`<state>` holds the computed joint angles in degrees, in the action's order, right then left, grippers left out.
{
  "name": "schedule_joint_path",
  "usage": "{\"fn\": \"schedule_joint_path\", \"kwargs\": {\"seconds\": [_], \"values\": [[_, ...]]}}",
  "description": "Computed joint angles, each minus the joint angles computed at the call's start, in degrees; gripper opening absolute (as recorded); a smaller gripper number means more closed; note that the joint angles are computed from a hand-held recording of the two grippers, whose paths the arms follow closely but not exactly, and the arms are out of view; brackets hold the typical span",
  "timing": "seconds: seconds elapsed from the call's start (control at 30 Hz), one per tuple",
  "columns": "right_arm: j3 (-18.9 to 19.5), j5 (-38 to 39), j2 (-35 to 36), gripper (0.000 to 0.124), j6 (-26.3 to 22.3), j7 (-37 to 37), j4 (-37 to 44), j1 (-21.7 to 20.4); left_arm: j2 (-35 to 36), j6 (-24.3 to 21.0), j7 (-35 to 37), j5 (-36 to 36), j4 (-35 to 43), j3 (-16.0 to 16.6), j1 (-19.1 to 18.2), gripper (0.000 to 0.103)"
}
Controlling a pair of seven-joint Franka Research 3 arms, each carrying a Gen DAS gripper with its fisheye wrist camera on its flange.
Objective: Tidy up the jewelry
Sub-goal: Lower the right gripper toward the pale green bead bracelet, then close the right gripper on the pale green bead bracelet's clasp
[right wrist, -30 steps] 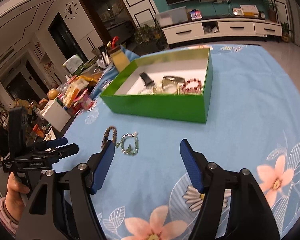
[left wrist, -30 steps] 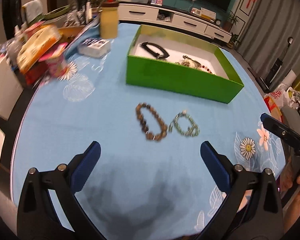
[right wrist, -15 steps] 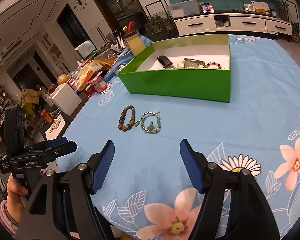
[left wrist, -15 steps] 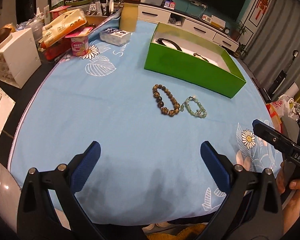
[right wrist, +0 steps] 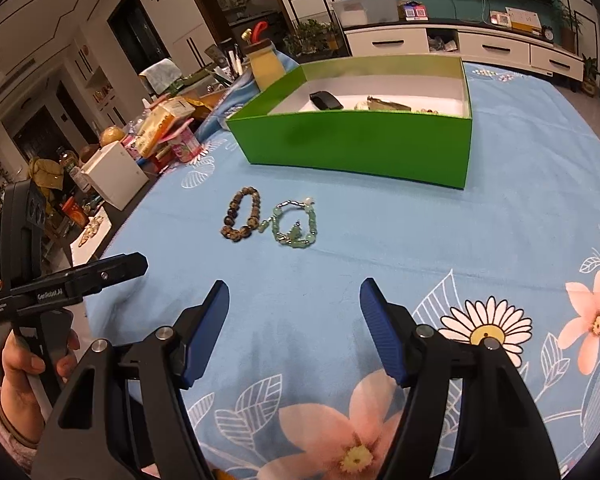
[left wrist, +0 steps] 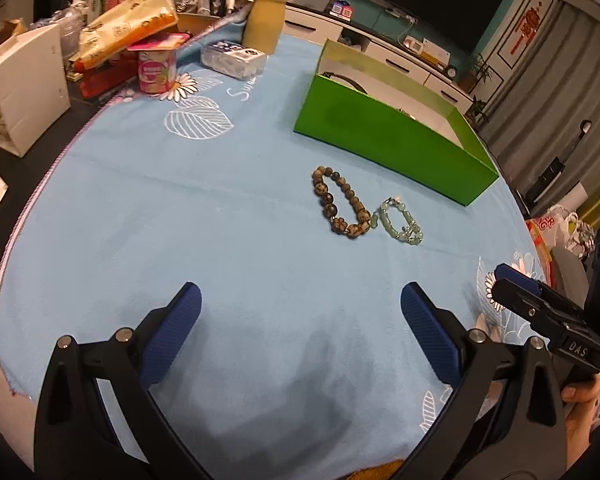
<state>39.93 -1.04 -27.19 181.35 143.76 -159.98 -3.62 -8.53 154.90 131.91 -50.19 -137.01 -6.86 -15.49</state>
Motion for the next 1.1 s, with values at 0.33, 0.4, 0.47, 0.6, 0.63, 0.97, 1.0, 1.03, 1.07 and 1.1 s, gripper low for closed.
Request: {"fn": "schedule_joint_path", "kwargs": {"seconds": [0.33, 0.4, 0.47, 0.6, 0.63, 0.97, 1.0, 1.03, 1.07, 1.1], "values": [[9.8, -5.9, 5.4, 0.060, 0.1, 2.3, 5.5, -13.9, 5.0, -0.2, 2.5, -1.6, 4.7, -1.9, 0.7, 0.101], [11.0, -6.9, 6.9, 0.055, -0.1, 2.8, 6.9, -16.3, 6.2, 0.4, 1.7, -1.0, 5.9, -2.7, 1.1, 0.101], [13.4, -8.7, 8.2, 0.051, -0.3, 3.7, 8.3, -19.9, 7.1, 0.6, 2.0, -1.6, 6.9, -3.3, 1.5, 0.101], [18.1, -13.4, 10.3, 0.039, -2.2, 6.4, 11.1, -26.2, 9.0, 1.5, 0.6, -1.1, 8.8, -4.4, 2.5, 0.101], [19.3, -14.6, 10.6, 0.035, -2.5, 7.4, 11.5, -27.8, 9.4, 1.5, 0.1, -1.1, 9.2, -4.7, 2.8, 0.101], [21.2, -20.8, 13.5, 0.034, -1.2, 6.8, 13.8, -30.0, 13.0, 1.7, 0.6, 1.4, 12.7, -7.0, 4.8, 0.099], [22.2, -21.9, 14.0, 0.034, -1.0, 7.0, 14.2, -31.1, 13.2, 1.7, 0.4, 1.8, 12.8, -7.2, 5.0, 0.098], [23.2, -22.8, 14.3, 0.034, -1.1, 7.1, 14.5, -32.2, 13.4, 1.8, 0.0, 2.4, 12.9, -7.4, 5.1, 0.097], [24.7, -24.0, 14.6, 0.034, -1.8, 7.0, 15.1, -33.7, 13.7, 1.9, -0.4, 3.0, 13.1, -7.5, 5.2, 0.096], [26.2, -25.3, 14.9, 0.034, -2.4, 7.2, 15.7, -35.2, 14.0, 1.9, -0.6, 3.4, 13.3, -7.7, 5.4, 0.095]]}}
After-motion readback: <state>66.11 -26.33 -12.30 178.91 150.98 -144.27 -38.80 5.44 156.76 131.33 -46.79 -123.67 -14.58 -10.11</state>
